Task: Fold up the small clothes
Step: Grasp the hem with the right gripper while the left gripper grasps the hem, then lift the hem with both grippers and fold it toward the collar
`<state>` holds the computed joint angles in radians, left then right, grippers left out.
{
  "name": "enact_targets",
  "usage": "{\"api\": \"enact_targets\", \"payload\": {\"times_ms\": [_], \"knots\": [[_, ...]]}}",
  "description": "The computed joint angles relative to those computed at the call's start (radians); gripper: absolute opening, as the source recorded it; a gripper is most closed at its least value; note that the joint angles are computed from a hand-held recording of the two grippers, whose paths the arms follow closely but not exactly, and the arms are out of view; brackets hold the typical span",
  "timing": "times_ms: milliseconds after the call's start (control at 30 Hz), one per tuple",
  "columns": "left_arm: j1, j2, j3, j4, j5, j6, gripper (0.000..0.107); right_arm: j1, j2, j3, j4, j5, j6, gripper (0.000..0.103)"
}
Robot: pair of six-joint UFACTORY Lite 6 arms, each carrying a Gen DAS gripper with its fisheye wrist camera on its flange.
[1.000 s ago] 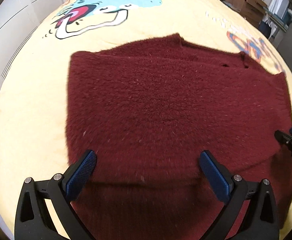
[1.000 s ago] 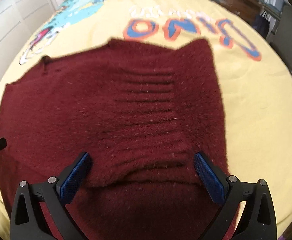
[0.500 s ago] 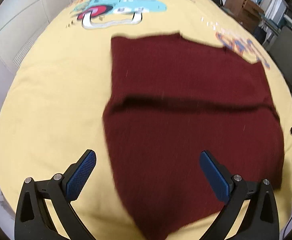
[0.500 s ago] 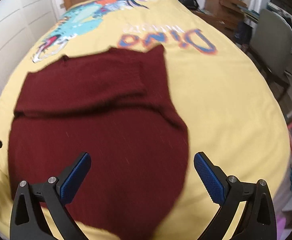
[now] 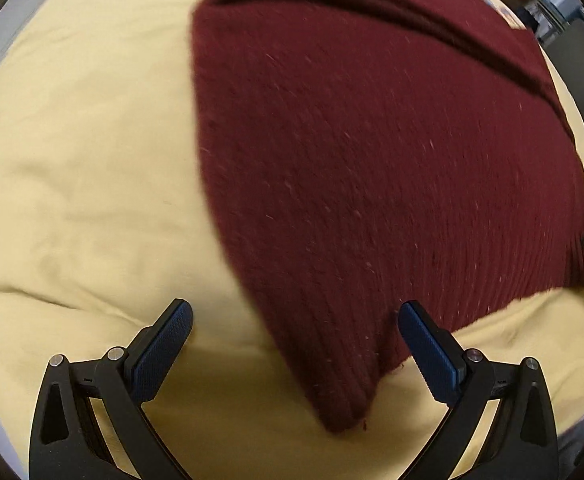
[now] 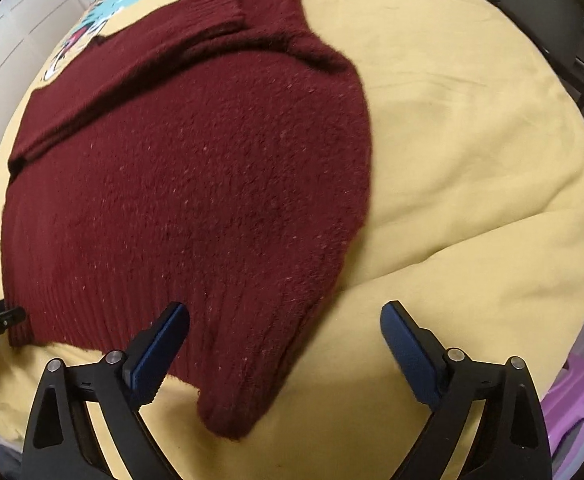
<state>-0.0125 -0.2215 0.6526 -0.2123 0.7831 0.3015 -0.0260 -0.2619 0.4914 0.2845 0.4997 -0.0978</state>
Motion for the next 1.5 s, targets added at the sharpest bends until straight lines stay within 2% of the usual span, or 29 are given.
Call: {"api": "enact_targets", "payload": {"times_ms": [33, 100, 133, 167, 233, 267, 333, 433, 633, 733, 900, 1100, 1200, 1267, 1500], "knots": [[-0.024, 0.011, 0.0, 0.008, -0.009, -0.017, 0.095, 0.007, 0.021, 0.008, 0.012, 0.003, -0.013, 0.089], [-0.071, 0.05, 0.013, 0.03, -0.025, -0.057, 0.088, 0.016, 0.056, 0.017, 0.038, 0.009, -0.04, 0.073], [-0.095, 0.06, 0.017, 0.05, -0.032, -0.081, 0.083, 0.018, 0.074, 0.023, 0.053, 0.014, -0.058, 0.055], [-0.116, 0.062, 0.02, 0.064, -0.034, -0.099, 0.08, 0.015, 0.091, 0.027, 0.07, 0.02, -0.077, 0.046], [-0.134, 0.053, 0.027, 0.054, -0.023, -0.097, 0.062, -0.006, 0.107, 0.03, 0.145, 0.042, -0.159, 0.022], [-0.134, 0.041, 0.027, 0.037, -0.015, -0.083, 0.048, -0.023, 0.109, 0.03, 0.194, 0.058, -0.213, 0.016], [-0.112, 0.04, 0.04, -0.031, 0.012, -0.02, 0.014, -0.046, 0.104, 0.032, 0.239, 0.084, -0.264, 0.013], [-0.122, 0.054, 0.077, -0.059, 0.04, -0.005, 0.01, -0.062, 0.062, 0.047, 0.239, 0.124, -0.274, 0.012], [-0.14, 0.022, 0.19, -0.074, 0.103, -0.009, 0.009, -0.12, -0.037, 0.138, 0.23, 0.23, -0.289, 0.012], [-0.098, 0.05, 0.308, -0.116, 0.143, 0.006, 0.009, -0.15, -0.041, 0.224, 0.24, 0.272, -0.309, 0.012], [-0.053, 0.127, 0.541, -0.166, 0.196, -0.02, 0.009, -0.19, 0.018, 0.364, 0.291, 0.284, -0.354, 0.012], [-0.067, 0.336, 0.89, -0.156, 0.209, -0.127, 0.009, -0.126, 0.186, 0.625, 0.284, 0.225, -0.267, 0.012], [0.078, 0.418, 1.042, -0.201, 0.29, -0.022, 0.009, -0.108, 0.294, 0.77, 0.258, 0.206, -0.211, 0.011], [0.108, 0.476, 1.119, -0.201, 0.301, -0.013, 0.009, -0.1, 0.371, 0.868, 0.236, 0.2, -0.174, 0.011], [0.063, 0.801, 1.545, -0.093, 0.359, -0.114, 0.009, -0.052, 0.706, 1.293, 0.06, 0.261, 0.009, 0.011]]}}
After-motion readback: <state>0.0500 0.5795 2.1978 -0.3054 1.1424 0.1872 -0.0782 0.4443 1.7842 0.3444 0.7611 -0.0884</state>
